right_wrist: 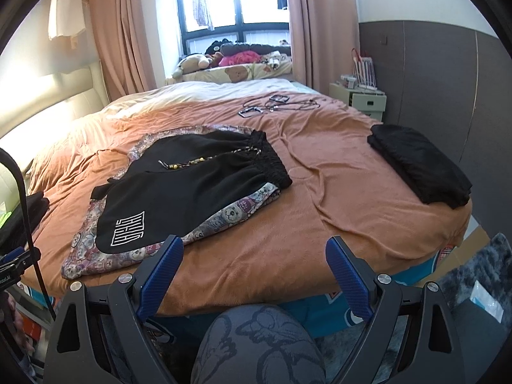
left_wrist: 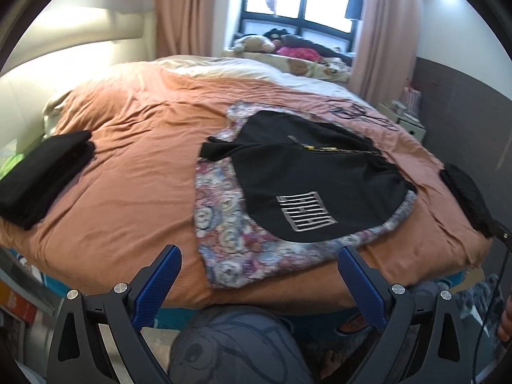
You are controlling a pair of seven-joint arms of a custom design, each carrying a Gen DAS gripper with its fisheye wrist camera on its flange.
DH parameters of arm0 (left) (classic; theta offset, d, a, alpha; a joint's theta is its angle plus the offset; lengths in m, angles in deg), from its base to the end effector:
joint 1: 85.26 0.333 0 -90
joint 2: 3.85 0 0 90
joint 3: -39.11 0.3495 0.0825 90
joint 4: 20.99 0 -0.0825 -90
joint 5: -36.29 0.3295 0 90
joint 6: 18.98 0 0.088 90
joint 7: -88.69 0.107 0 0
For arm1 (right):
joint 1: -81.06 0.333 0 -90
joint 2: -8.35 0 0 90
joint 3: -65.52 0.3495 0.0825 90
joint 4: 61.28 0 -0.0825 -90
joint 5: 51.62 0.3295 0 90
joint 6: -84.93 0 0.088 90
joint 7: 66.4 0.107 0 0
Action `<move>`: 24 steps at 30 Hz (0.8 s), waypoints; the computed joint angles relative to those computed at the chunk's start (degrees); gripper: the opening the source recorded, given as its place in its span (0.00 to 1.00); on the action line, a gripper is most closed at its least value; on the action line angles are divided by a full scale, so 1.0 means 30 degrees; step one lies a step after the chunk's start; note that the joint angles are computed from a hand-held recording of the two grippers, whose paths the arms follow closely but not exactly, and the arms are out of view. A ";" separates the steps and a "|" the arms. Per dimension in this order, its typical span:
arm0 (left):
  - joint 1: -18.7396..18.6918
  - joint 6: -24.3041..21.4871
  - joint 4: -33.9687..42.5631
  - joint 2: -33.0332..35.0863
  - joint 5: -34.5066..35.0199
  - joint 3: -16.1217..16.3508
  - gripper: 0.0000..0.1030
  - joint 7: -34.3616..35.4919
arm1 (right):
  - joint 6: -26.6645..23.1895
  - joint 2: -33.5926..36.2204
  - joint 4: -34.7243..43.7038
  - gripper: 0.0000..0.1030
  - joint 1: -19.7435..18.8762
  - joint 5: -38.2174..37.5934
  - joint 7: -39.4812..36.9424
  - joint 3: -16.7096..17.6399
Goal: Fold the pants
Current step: 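Move both tools toward the black pants' floral-lined edge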
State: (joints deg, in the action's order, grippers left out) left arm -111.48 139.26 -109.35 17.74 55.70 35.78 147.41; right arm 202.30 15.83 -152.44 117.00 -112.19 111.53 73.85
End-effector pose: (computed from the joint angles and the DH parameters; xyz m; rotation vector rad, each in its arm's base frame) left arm 0.5893 -0.3408 0.5856 -1.5820 1.9653 -1.0094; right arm 0.4581 0.3707 0.6551 -1.2680 1.9272 -1.0310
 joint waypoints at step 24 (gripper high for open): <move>0.2990 -0.3212 0.1429 0.2178 -0.9161 -0.2842 0.79 0.3778 | 0.7002 0.0414 -0.0992 0.75 -0.3407 0.5117 -0.4495 -0.1395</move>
